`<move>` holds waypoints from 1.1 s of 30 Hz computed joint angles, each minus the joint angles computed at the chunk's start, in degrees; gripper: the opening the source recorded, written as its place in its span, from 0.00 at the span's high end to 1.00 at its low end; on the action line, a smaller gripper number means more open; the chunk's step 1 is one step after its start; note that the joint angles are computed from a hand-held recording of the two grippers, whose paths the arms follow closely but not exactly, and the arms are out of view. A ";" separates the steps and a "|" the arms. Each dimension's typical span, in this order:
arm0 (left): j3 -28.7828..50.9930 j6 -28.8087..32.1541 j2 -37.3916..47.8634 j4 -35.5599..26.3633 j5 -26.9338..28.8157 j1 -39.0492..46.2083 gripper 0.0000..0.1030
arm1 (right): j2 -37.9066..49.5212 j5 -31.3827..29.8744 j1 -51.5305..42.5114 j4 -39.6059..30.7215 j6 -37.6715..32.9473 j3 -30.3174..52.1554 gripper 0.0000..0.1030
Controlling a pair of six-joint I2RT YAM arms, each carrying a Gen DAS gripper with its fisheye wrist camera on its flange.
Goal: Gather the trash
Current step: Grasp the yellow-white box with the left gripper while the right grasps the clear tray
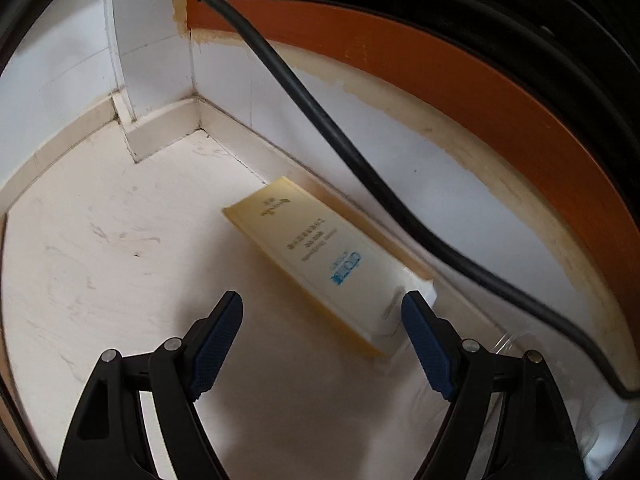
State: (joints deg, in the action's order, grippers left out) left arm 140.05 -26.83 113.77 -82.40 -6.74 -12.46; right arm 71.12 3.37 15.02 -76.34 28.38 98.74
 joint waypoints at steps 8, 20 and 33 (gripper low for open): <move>-0.53 -4.94 1.47 1.62 9.66 2.92 0.10 | -2.64 -3.96 -4.96 -0.06 -3.00 -3.48 0.89; -10.60 -8.83 -2.65 11.74 13.73 3.66 0.37 | -2.93 -5.37 -6.34 -1.43 -4.24 -3.29 0.89; -8.47 -8.11 -6.11 1.45 15.37 7.22 0.61 | -0.53 -3.26 -1.41 -0.82 -1.81 -1.31 0.89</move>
State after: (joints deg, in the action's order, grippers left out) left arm 131.58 -34.94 107.67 -80.96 8.63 -5.25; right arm 70.59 0.11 13.61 -77.16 26.56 97.42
